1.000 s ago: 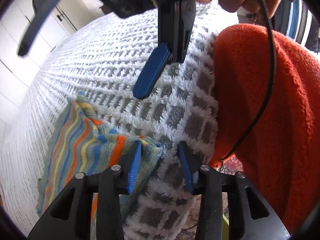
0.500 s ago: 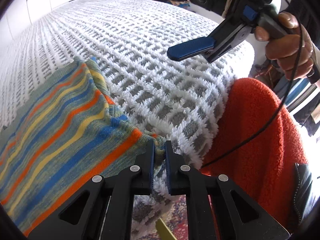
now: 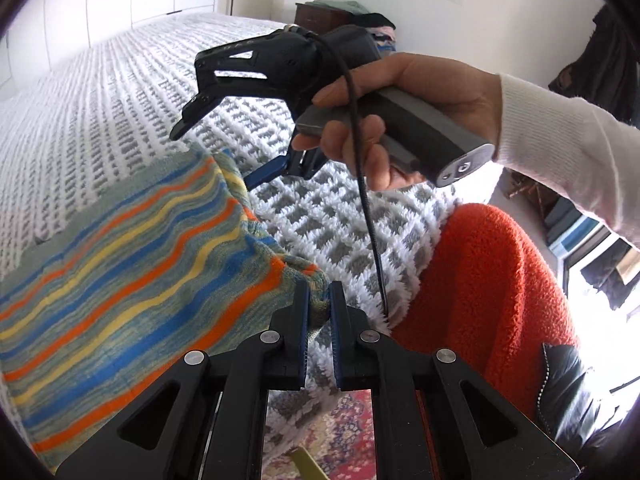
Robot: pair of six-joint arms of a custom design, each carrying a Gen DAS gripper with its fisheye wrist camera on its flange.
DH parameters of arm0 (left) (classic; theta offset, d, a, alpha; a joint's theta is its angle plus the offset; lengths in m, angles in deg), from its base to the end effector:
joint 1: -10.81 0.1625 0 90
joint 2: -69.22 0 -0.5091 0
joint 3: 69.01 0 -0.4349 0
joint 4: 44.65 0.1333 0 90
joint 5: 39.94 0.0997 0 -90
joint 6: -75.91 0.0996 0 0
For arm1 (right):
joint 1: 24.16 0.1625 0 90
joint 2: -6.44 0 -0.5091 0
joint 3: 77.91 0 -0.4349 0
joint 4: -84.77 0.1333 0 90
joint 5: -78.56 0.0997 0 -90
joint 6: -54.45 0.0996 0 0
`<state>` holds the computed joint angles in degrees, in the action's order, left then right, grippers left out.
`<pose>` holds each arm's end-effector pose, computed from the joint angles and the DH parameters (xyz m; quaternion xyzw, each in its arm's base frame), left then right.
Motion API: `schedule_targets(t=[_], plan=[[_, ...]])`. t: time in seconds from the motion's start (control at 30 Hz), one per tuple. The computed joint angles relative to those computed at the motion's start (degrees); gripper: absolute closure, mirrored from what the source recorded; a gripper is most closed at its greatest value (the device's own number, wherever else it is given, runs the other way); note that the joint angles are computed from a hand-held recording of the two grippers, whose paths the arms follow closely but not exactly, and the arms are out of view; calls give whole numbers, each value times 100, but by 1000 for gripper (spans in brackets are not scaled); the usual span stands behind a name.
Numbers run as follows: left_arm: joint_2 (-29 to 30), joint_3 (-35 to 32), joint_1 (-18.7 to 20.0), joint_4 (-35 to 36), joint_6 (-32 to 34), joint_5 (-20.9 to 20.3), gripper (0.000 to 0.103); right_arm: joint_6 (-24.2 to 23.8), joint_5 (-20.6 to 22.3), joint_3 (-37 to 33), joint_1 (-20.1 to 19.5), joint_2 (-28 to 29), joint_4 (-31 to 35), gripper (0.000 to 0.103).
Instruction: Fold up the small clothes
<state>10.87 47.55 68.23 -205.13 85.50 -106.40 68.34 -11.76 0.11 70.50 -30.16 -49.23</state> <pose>-0.1843 -0.6098 0.1582 0.3298 0.9160 -0.1429 0.1779 0.2005 -0.8254 0.0833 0.0805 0.9965 -0.0227 0.0009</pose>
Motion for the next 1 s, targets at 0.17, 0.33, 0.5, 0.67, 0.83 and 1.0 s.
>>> schedule_targets(t=[0.17, 0.33, 0.5, 0.67, 0.83, 1.0], plan=[[-109, 123, 33, -152, 40, -40, 96, -308, -1067, -666, 233, 441, 372, 80], [-595, 261, 251, -305, -349, -295, 96, -512, -1954, -941, 714, 729, 157, 93], [-1383, 525, 696, -513, -947, -484, 96, -714, -1785, -1553, 1207, 1131, 490, 93], [-1971, 848, 1211, -780, -1636, -184, 96, -576, -1741, -2511, 1586, 2014, 1118, 93], [-2118, 1013, 1615, -1004, -2218, 77, 96, -278, -1780, -3513, 1718, 2997, 1697, 93], [-2184, 1048, 1873, -924, -2401, 160, 96, -32, -1926, -4244, 1787, 3666, 2140, 92]])
